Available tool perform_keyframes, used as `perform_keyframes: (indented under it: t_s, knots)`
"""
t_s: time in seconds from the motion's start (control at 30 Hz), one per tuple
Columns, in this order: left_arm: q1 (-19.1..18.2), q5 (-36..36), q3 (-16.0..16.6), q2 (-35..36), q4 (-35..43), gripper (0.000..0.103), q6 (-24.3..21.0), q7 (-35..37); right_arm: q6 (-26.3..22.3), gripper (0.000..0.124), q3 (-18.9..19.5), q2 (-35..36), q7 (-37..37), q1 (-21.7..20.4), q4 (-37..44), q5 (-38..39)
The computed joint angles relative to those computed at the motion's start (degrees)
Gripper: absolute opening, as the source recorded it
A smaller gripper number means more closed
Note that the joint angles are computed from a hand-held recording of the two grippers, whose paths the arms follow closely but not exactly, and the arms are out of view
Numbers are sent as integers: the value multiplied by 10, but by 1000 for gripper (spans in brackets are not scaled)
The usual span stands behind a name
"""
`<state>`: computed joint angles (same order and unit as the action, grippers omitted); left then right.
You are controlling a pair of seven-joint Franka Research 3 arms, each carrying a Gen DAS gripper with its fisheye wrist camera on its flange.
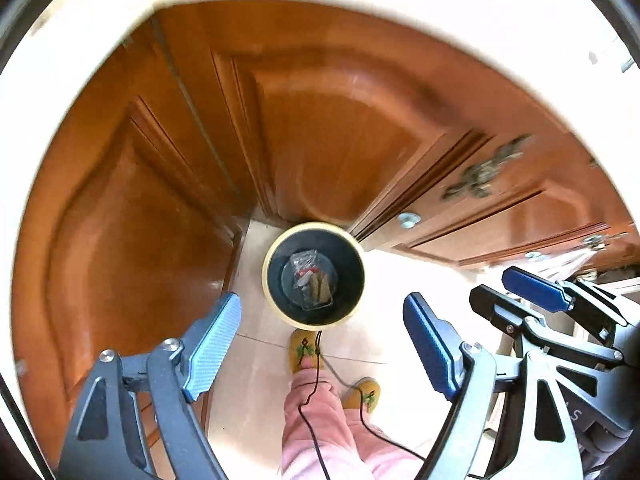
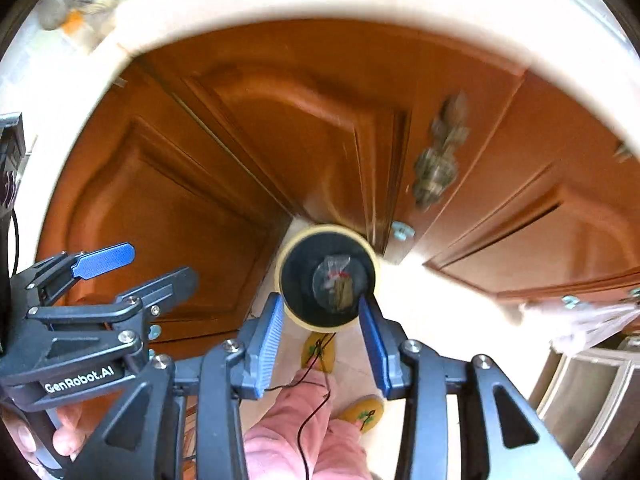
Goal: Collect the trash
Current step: 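Raise both open grippers from the bin back toward the counter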
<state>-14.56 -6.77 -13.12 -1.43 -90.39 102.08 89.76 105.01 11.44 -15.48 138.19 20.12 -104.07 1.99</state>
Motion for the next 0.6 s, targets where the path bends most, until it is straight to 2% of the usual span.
perform_keyframes:
  t_s: [0.27, 0.6]
  knots:
    - [-6, 8, -4, -7, 123, 82, -54, -23, -68, 40, 9, -13, 22, -6, 112, -12]
    - [-30, 44, -22, 51, 313, 82, -108, -21, -132, 40, 24, 1, 44, -23, 242, -71]
